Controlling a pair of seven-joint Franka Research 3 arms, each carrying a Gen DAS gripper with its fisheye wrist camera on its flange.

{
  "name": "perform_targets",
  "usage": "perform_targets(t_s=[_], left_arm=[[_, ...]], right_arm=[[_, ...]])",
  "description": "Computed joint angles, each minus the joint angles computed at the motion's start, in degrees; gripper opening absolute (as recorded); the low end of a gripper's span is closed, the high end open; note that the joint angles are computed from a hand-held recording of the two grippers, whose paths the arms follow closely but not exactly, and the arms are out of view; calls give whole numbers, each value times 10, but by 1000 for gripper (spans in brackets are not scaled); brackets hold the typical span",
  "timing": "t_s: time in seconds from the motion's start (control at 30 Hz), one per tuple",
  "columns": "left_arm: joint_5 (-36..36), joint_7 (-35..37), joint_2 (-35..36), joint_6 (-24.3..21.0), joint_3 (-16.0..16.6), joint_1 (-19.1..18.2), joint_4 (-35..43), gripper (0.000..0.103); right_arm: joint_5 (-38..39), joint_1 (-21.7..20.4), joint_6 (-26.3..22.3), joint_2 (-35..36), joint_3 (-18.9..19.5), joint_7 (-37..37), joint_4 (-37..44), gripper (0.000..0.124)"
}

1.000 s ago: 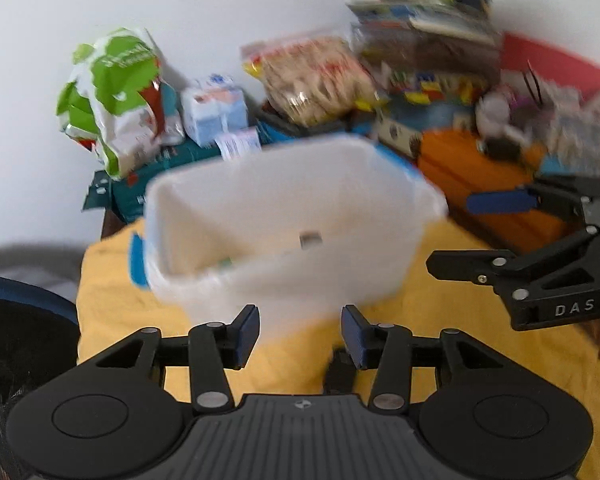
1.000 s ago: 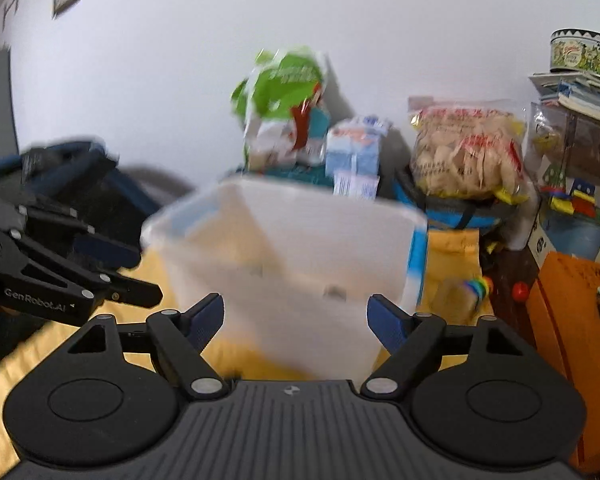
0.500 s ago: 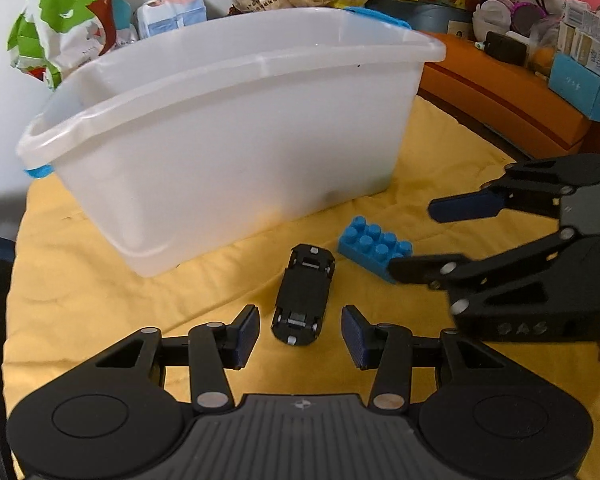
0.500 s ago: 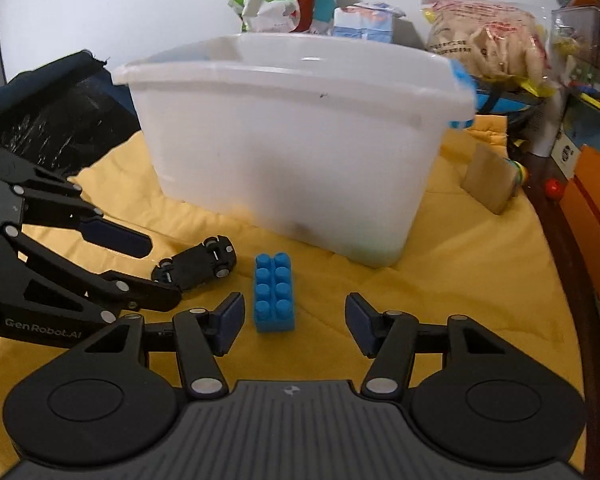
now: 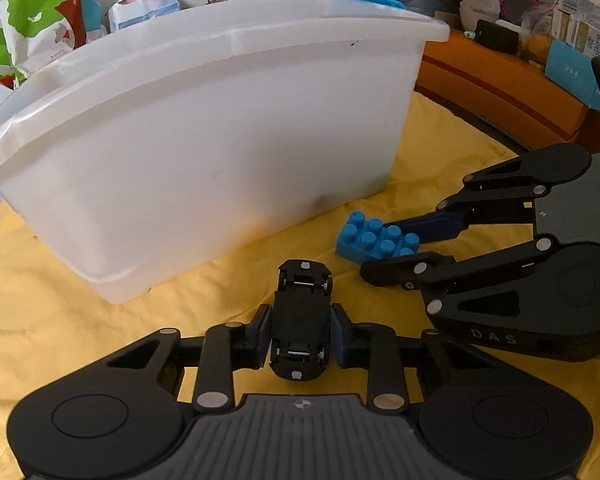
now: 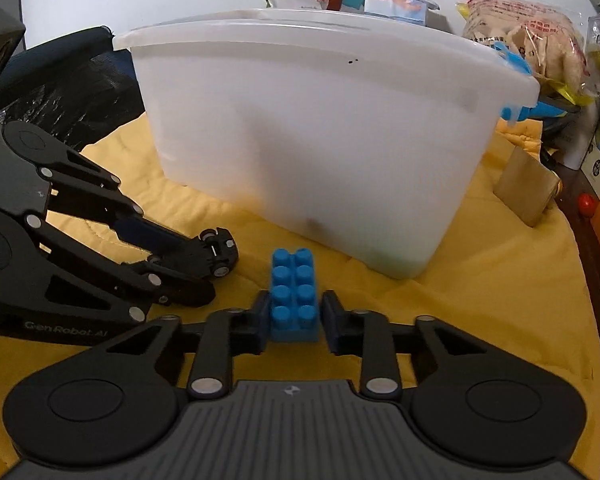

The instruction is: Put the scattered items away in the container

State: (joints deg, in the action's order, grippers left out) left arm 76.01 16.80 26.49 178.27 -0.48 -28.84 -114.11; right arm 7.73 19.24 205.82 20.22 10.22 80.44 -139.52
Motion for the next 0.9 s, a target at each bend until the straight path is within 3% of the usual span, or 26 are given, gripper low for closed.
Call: perform_targets(t_s=[0.23, 0.4, 0.6, 0.73, 0.9], left_arm=[[-35, 30, -24, 1, -16, 11, -28, 34], [-63, 30, -98, 0, -19, 18, -95, 34], [-140, 74, -192, -48, -77, 63, -153, 34], [-177, 103, -234, -75, -102, 87, -162, 34], [-167, 95, -248, -91, -117, 108, -141, 34]], right_arm=[[-67, -67, 7, -39, 35, 95, -44, 27], [-125, -88, 5, -90, 34, 174, -86, 27], [-229, -86, -27, -185, 14, 284, -123, 27], [-364, -68, -56, -230, -34, 408, -108, 27], [-374, -33, -58, -244, -72, 405, -84, 27]])
